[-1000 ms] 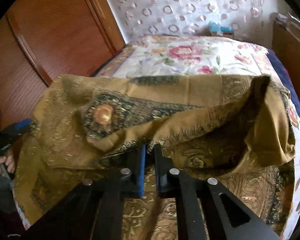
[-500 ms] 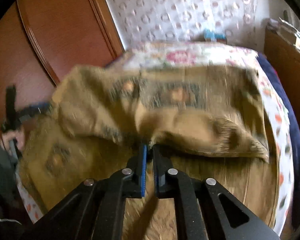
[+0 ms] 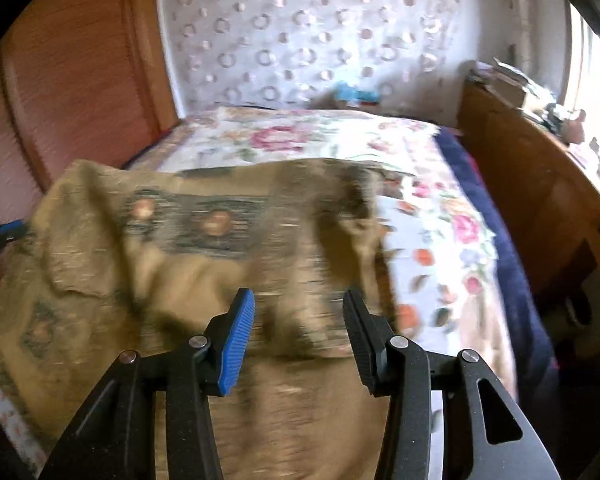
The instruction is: Fold small clothes
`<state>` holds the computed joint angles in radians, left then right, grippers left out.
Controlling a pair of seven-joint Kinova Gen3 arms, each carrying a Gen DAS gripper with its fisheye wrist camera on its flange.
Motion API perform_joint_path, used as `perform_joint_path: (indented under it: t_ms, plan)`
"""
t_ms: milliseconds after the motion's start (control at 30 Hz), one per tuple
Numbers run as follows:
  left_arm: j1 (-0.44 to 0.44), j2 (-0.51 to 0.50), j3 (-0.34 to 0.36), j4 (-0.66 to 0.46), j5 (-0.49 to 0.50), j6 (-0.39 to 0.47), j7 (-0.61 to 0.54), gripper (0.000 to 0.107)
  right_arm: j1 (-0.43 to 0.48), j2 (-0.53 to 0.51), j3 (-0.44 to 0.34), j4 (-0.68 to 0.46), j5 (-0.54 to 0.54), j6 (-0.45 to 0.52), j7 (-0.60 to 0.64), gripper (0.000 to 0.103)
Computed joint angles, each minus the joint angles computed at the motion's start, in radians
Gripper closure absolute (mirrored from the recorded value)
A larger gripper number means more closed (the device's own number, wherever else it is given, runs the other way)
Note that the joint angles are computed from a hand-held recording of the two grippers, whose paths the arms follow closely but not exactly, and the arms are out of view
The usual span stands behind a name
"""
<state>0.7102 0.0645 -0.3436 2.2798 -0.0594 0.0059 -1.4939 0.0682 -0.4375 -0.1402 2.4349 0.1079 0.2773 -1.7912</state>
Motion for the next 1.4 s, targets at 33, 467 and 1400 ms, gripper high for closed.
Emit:
perform_joint_path:
  t_ms: [33, 467, 1400]
  plan:
    - [-0.030, 0.006, 0.028, -0.001, -0.004, 0.001, 0.002, 0.073, -0.006, 0.025, 0.023, -0.004, 0.001, -0.002, 0.010, 0.055]
    - [0.130, 0.077, -0.143, -0.054, -0.165, 0.068, 0.190, 0.073, -0.008, 0.203, 0.061, 0.017, -0.007, -0.130, 0.104, 0.055]
    - [-0.108, -0.235, 0.135, 0.051, -0.521, 0.094, 0.523, 0.106, -0.181, -0.277, 0.298, 0.048, -0.149, 0.131, 0.402, 0.100]
